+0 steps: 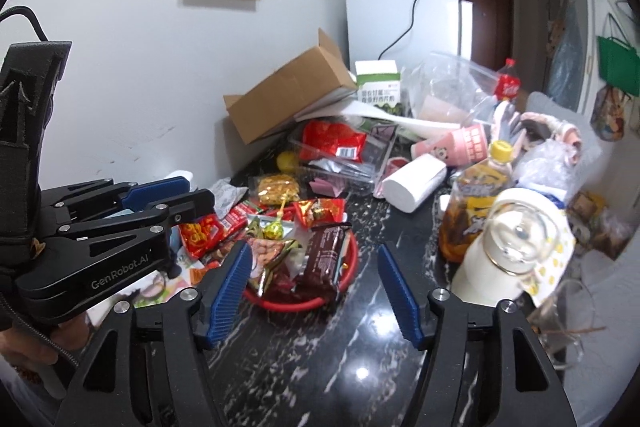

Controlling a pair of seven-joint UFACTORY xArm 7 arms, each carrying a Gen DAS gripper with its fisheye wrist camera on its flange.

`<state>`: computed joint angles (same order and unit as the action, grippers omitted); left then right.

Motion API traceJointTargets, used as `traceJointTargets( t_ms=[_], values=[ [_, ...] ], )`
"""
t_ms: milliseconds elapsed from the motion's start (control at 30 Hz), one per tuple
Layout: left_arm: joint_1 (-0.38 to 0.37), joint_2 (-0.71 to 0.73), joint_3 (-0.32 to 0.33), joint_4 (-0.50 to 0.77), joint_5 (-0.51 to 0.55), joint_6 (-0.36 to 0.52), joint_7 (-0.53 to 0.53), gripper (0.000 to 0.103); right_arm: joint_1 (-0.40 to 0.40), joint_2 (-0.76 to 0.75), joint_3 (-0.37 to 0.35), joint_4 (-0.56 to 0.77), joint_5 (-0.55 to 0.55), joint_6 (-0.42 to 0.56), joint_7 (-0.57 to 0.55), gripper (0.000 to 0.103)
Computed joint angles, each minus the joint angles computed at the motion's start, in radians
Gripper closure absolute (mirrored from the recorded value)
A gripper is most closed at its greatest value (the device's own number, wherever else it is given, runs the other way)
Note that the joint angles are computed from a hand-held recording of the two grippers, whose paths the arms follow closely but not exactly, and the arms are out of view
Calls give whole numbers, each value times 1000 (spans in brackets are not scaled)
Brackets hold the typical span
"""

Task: Organize snacks

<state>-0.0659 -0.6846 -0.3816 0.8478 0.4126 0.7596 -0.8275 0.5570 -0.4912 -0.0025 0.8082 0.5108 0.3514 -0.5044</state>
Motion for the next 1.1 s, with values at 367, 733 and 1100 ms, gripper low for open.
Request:
traceJointTargets(
  t_ms=[367, 733, 1100],
  values=[
    [-51, -142, -55, -53, -42, 48, -19, 77, -19, -237, 22, -160, -86, 7, 112, 30],
    [-93, -244, -109, -118, -92, 100, -61, 77, -29, -419, 28, -307, -174, 28, 235, 30],
    [-130, -250, -139, -164, -124, 113, -116, 77, -40, -493, 30, -404, -230, 42, 330, 29]
  ],
)
